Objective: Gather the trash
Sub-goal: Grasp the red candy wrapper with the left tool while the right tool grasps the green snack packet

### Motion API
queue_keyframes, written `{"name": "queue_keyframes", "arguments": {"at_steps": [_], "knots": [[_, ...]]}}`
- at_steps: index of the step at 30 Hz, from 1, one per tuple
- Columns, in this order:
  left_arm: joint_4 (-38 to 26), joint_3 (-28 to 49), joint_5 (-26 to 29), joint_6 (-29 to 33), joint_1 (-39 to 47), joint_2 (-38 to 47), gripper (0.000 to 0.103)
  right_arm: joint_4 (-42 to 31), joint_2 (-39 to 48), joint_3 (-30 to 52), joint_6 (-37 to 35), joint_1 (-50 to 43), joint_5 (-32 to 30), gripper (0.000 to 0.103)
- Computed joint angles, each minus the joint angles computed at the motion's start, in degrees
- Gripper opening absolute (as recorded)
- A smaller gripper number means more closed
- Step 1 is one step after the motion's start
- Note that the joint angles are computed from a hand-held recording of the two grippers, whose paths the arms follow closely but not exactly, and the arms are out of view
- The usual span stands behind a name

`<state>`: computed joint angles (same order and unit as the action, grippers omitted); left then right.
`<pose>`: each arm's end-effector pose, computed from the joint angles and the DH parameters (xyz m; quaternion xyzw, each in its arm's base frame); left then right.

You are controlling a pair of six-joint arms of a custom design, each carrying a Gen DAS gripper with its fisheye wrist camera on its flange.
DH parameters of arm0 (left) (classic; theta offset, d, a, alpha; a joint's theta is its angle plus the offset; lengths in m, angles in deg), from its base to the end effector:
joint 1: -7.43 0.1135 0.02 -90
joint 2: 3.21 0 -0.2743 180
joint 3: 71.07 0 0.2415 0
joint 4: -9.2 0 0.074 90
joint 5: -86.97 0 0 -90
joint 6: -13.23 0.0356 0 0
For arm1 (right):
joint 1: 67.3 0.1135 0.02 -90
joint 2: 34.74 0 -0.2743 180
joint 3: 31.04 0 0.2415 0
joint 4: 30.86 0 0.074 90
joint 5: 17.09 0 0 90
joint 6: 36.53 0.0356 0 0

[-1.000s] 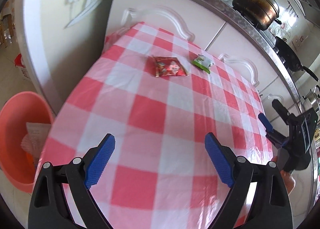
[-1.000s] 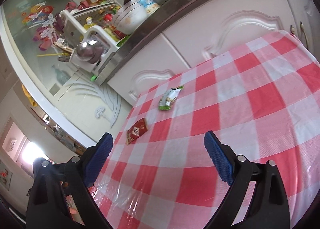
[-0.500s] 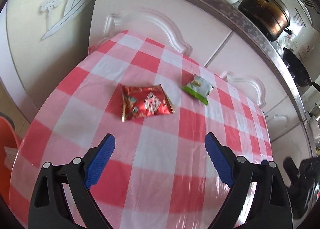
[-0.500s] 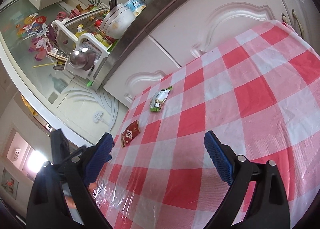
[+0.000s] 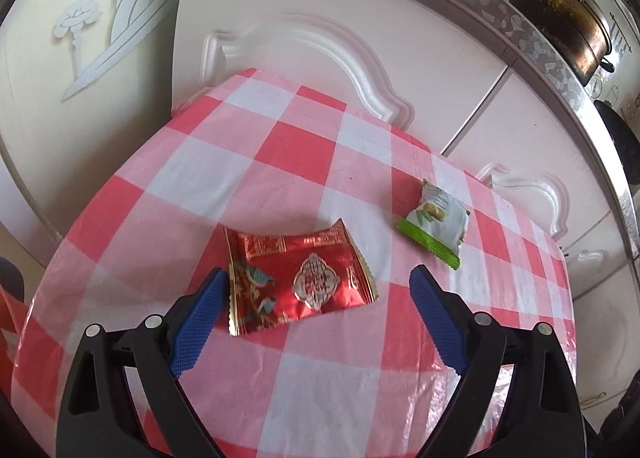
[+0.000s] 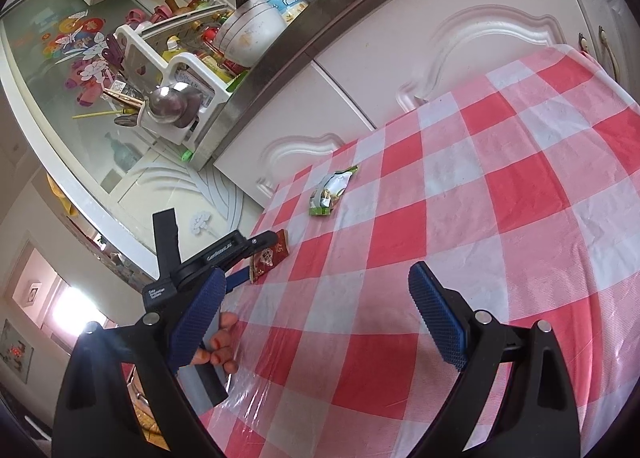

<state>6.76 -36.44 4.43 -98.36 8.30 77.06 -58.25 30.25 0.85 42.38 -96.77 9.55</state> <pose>0.2156 -0.0013 0.1299 -0.1587 0.9185 -0.1240 0.3402 0.1468 -0.0464 0.1519 -0.0006 0.8337 0.4013 0.3793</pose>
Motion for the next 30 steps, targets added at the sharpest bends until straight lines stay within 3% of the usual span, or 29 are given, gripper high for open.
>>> {"name": "queue_keyframes", "arguments": {"at_steps": [8,11,13,19,21,25,30], "knots": [[1.7,1.7,-8.6,2.0,-4.9,3.7,0.090,1.7,-0.3,-0.5,1.6,1.7,2.5,0.093],[1.6,1.8,-8.6,2.4,-4.9,3.6,0.089,2.5,-0.8,-0.7,2.6,2.9,4.2,0.093],[1.7,1.7,-8.1,3.0,-4.6,3.3,0.078,3.0,-0.6,-0.5,3.2,3.8,5.4,0.093],[1.8,0.9,-6.7,4.5,-4.3,2.2,0.067,3.6,-1.7,0.5,7.1,7.4,10.1,0.093],[2.1,0.1,-5.4,5.2,-4.3,1.4,0.067,2.5,-1.4,1.7,8.7,8.7,11.3,0.093],[2.1,0.0,-3.8,7.5,-5.1,1.8,0.082,1.9,-3.4,3.4,12.8,14.0,16.5,0.093],[2.4,0.3,-3.8,8.1,-6.0,2.7,0.085,7.2,0.2,5.9,17.6,23.4,25.9,0.093]]}}
